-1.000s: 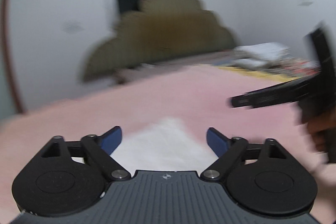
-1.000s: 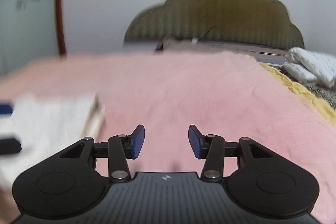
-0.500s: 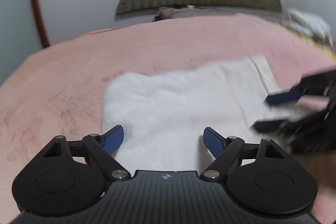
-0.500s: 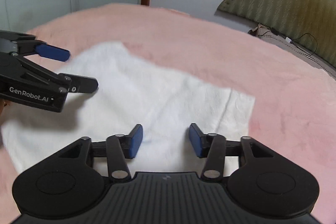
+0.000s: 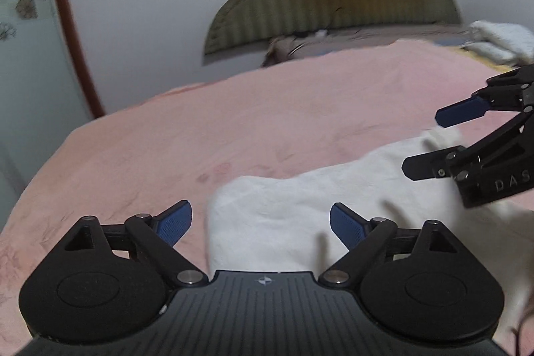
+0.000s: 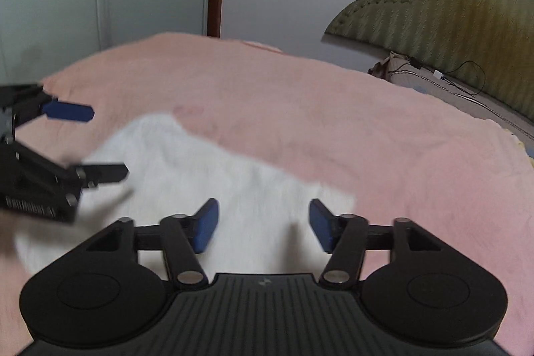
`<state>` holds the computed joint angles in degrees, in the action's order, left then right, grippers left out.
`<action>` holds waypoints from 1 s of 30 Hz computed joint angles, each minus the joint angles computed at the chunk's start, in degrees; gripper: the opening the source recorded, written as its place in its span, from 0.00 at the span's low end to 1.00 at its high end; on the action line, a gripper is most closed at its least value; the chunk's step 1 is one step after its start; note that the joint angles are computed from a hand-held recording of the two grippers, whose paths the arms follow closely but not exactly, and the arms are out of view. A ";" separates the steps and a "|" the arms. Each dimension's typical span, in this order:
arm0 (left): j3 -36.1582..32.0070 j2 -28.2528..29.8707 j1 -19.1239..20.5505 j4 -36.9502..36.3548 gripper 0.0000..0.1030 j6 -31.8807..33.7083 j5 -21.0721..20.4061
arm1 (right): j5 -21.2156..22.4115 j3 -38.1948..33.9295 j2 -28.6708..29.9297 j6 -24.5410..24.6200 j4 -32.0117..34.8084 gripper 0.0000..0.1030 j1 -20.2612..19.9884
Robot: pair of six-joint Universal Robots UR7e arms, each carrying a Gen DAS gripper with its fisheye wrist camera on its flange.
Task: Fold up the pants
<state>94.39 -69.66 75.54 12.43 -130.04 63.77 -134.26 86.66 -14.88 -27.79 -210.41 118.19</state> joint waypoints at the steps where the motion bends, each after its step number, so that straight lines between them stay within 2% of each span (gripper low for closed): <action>1: -1.55 1.61 -0.09 0.81 0.88 -1.03 -1.71 | 0.16 -2.48 0.87 0.33 2.51 0.73 -0.50; 3: -4.18 3.92 0.20 5.00 0.85 -3.39 -3.67 | -1.36 -6.83 2.71 1.43 8.86 0.73 -1.31; 5: -3.54 3.54 1.44 7.25 0.86 -2.43 -0.53 | -3.77 -8.37 4.21 -0.47 11.59 0.75 -1.45; 7: 0.67 0.95 2.39 4.25 0.86 3.10 1.44 | -3.11 -4.78 3.36 -2.20 10.96 0.78 -1.40; 10: 5.91 -2.69 3.44 1.09 0.81 10.14 4.51 | -0.88 4.27 -0.34 0.24 9.06 0.78 -1.13; 11: 6.87 -3.68 3.78 1.39 0.81 11.19 5.64 | -1.59 6.79 -1.24 0.76 8.69 0.78 -0.67; 15: 9.50 -6.87 4.62 1.08 0.82 11.07 9.33 | -3.52 14.60 -4.64 4.23 6.20 0.79 0.87; 18: 9.85 -6.90 4.29 3.15 0.82 7.37 10.82 | -6.13 13.88 -3.52 2.55 1.31 0.79 2.72; 21: 12.68 -7.02 3.16 0.34 0.82 5.40 7.88 | -2.65 11.52 -1.73 2.23 -1.82 0.79 3.48; 25: 13.55 -6.72 1.43 -0.80 0.84 -0.15 3.45 | -1.90 7.20 0.73 2.68 1.40 0.79 3.05; 28: 15.00 -7.56 0.92 -2.56 0.87 0.29 2.29 | -2.14 6.84 0.96 6.52 3.05 0.80 2.19; 30: 16.27 -8.32 0.47 -4.20 0.87 1.20 1.65 | -1.87 7.79 0.64 8.80 3.21 0.83 1.69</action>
